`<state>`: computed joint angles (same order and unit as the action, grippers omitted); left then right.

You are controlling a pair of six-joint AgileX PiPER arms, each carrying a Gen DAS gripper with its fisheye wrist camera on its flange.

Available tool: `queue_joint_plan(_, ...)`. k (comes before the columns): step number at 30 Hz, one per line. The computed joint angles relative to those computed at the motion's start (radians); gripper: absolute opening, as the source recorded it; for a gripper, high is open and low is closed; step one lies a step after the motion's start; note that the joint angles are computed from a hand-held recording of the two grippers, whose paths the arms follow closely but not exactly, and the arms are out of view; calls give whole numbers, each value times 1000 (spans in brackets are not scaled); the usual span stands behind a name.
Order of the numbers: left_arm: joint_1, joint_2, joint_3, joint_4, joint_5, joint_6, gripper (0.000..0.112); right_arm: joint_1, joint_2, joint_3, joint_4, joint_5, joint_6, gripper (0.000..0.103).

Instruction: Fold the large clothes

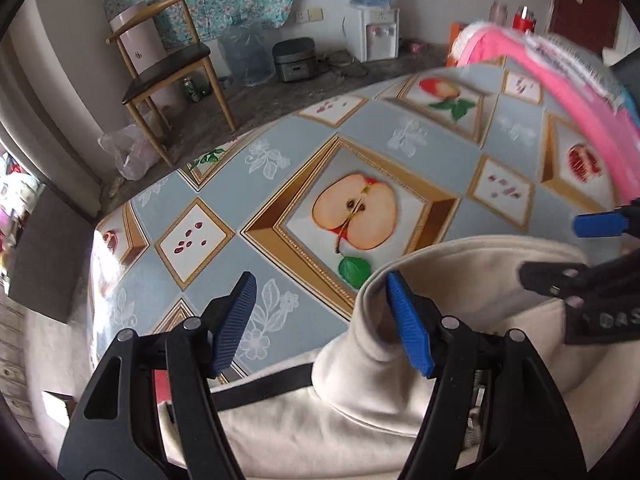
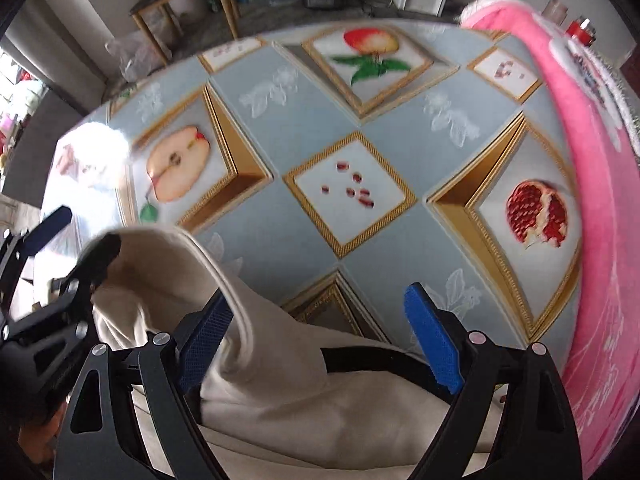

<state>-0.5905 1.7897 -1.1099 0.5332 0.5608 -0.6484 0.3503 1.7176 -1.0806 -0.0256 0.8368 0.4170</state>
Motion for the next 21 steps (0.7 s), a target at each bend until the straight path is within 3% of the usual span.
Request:
queue_joint_plan(4, -36, -2, 21, 102, 37, -25, 65, -18, -69, 91, 85, -35, -106, 85)
queue_joint_plan(7, -50, -57, 64, 103, 52, 22, 64, -32, -141, 148, 162, -28, -199, 85)
queue_joint_plan(11, -49, -121, 118, 42, 66, 128, 64, 0, -188, 195, 147, -14, -200, 84)
queue_joint_plan(16, -76, -147, 203, 85, 73, 117, 64, 38, -212, 242, 142, -27, -181, 80)
queue_joint_plan(19, -57, -203, 263, 30, 35, 177, 64, 48, -252, 280, 131, -41, -179, 73)
queue_joint_plan(21, -56, -251, 310, 24, 8, 200, 64, 71, -289, 306, 87, -46, -148, 59)
